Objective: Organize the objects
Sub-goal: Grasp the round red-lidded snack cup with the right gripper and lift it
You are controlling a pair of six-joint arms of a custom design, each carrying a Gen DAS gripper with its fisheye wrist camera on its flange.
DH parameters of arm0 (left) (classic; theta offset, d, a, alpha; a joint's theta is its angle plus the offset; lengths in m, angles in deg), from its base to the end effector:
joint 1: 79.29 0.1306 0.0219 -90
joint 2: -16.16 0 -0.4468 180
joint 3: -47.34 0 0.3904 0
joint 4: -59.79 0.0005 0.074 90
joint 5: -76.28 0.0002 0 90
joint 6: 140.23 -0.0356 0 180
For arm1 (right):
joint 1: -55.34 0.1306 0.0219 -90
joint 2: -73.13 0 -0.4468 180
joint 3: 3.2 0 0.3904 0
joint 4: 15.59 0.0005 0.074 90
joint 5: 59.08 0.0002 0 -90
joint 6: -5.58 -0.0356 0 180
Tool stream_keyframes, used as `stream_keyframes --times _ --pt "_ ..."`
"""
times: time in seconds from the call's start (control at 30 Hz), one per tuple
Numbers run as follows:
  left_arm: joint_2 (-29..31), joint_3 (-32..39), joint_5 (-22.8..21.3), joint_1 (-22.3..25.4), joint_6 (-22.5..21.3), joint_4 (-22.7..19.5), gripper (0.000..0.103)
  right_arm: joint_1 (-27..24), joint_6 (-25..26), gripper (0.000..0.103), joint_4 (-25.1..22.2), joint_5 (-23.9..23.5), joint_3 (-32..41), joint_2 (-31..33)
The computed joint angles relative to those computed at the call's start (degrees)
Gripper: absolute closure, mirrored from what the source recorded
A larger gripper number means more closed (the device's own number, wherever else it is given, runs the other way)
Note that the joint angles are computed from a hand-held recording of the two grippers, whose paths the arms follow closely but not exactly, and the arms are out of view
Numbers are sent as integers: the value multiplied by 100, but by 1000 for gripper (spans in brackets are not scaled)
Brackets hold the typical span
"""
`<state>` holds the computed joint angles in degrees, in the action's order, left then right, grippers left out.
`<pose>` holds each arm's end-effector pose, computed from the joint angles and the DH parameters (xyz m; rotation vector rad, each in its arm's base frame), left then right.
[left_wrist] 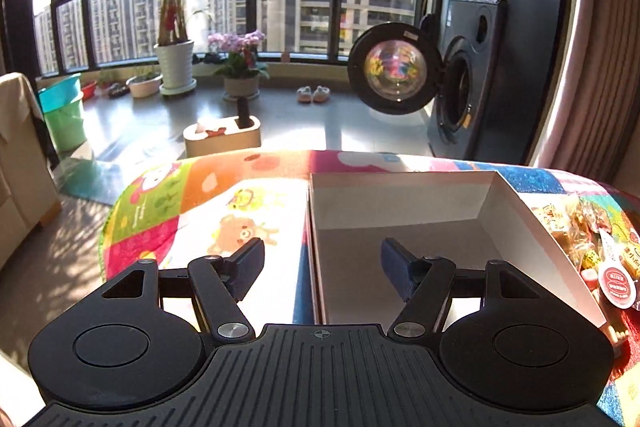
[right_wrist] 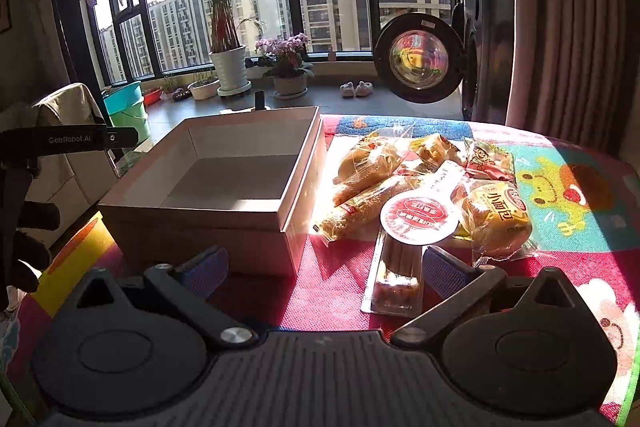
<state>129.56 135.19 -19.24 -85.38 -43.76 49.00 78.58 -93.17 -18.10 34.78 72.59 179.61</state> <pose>0.6363 -0.0649 0.3073 -0.0610 2.2008 -0.0163 0.5303 0.2246 0.2997 -0.2333 2.1468 0.2517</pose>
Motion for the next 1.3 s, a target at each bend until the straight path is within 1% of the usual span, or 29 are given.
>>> stream_keyframes --times 0.03,0.1,0.17,0.2,0.23,0.27,0.3,0.33,0.4,0.47,0.63,0.7,0.77,0.83,0.93,0.97,1.0,1.03,1.07,1.13,1.23,1.3 --pt "126 193 32 40 -21 -199 33 4 152 0 84 154 40 -35" --pt "383 568 34 70 -60 -614 34 -34 339 0 86 255 144 -48" --pt "550 806 173 116 -58 -954 42 -87 427 0 -6 301 250 -33" --pt "599 869 267 144 -76 -1051 51 -139 486 0 -94 342 348 1" --pt "626 851 329 165 -126 -1064 61 -169 555 0 -148 413 391 28" --pt "637 812 360 183 -160 -1051 67 -183 611 0 -176 486 415 50" --pt "634 772 387 193 -153 -1043 82 -204 713 0 -201 632 425 75" --pt "632 735 398 195 -120 -1053 88 -213 758 0 -197 714 425 94" --pt "653 748 440 195 -62 -1132 90 -253 861 0 -224 872 401 149" --pt "630 708 390 175 -14 -1090 90 -278 893 0 -253 939 401 196" --pt "541 513 363 169 70 -797 90 -282 849 1 -362 913 568 412" --pt "495 384 330 165 100 -602 90 -255 939 10 -350 944 679 533" --pt "464 316 345 178 208 -530 90 -232 1032 12 -425 1012 841 675" --pt "432 267 371 197 306 -485 89 -231 1024 12 -540 1079 1033 840" --pt "406 246 347 201 308 -498 90 -256 886 12 -889 1083 1410 1121" --pt "403 251 321 194 307 -514 90 -258 859 16 -987 1080 1490 1178" --pt "399 254 304 188 308 -527 90 -262 825 26 -1136 1075 1593 1241" --pt "395 255 273 177 319 -530 90 -263 810 32 -1237 1081 1650 1269" --pt "394 258 236 164 331 -532 90 -267 814 42 -1295 1055 1668 1267" --pt "403 272 158 133 356 -529 90 -280 785 42 -1299 988 1587 1170" --pt "402 262 178 125 358 -521 90 -271 892 42 -1117 978 1274 885" --pt "410 273 210 130 377 -568 90 -264 935 42 -1075 959 1081 677"
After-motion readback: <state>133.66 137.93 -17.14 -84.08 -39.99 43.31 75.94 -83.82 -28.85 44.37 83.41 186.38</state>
